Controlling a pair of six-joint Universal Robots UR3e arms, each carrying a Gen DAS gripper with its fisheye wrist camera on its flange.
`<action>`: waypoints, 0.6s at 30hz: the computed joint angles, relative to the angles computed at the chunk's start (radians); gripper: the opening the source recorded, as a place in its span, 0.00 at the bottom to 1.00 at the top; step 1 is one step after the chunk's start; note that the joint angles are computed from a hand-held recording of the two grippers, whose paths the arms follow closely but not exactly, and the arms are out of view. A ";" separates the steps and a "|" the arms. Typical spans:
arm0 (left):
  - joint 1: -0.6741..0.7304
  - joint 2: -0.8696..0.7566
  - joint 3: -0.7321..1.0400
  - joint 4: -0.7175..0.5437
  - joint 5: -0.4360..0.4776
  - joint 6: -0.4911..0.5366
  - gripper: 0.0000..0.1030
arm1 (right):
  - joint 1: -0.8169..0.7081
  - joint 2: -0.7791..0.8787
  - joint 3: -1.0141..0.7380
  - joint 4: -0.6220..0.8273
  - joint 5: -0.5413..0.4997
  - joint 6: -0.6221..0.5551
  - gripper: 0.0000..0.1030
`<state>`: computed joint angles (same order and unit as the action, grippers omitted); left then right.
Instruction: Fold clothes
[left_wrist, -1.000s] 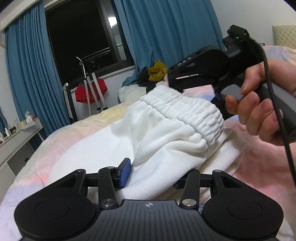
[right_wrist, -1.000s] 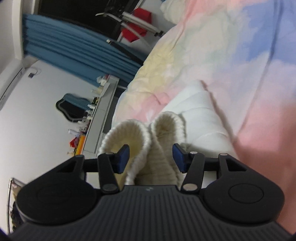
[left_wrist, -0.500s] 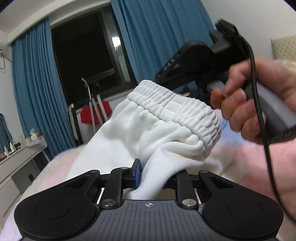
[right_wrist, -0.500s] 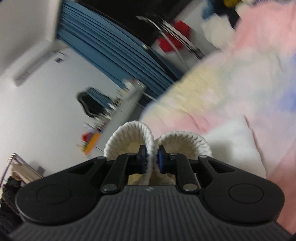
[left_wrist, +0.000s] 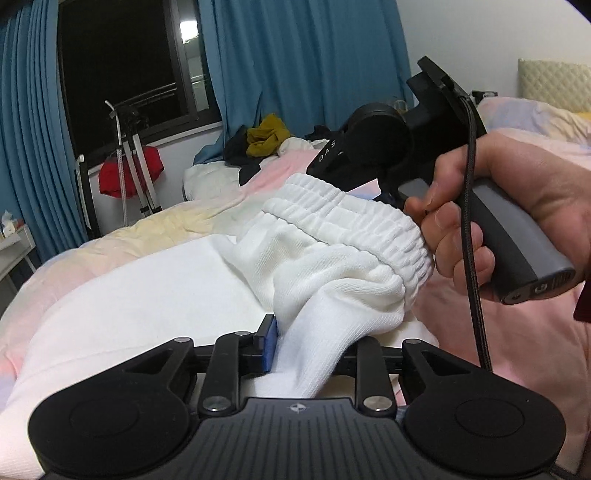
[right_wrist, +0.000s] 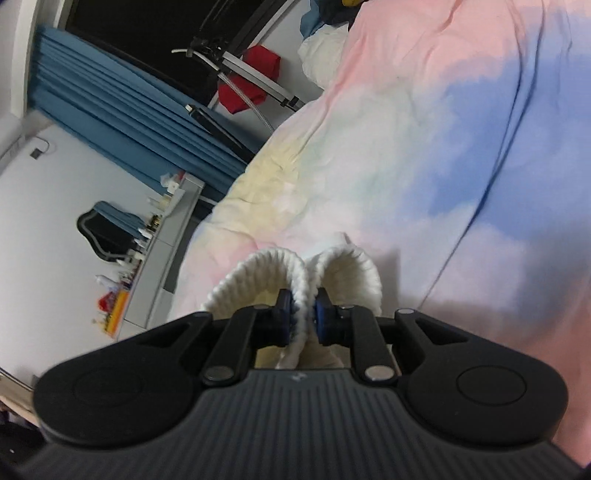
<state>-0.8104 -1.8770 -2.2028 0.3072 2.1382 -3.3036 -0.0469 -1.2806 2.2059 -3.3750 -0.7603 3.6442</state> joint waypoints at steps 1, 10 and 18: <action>0.005 0.015 -0.008 -0.007 -0.009 -0.008 0.27 | 0.000 -0.007 -0.004 0.007 0.002 -0.007 0.16; -0.008 0.287 -0.143 -0.125 -0.031 -0.081 0.49 | -0.056 -0.230 0.145 -0.058 -0.003 0.022 0.20; -0.052 0.764 -0.306 -0.361 0.022 -0.291 0.76 | -0.098 -0.638 0.380 -0.021 -0.074 0.048 0.82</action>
<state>-0.8622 -1.1129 -2.5084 -0.0543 2.1607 -3.5942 -0.1450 -1.9187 2.5864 -3.3965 -0.8339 3.6919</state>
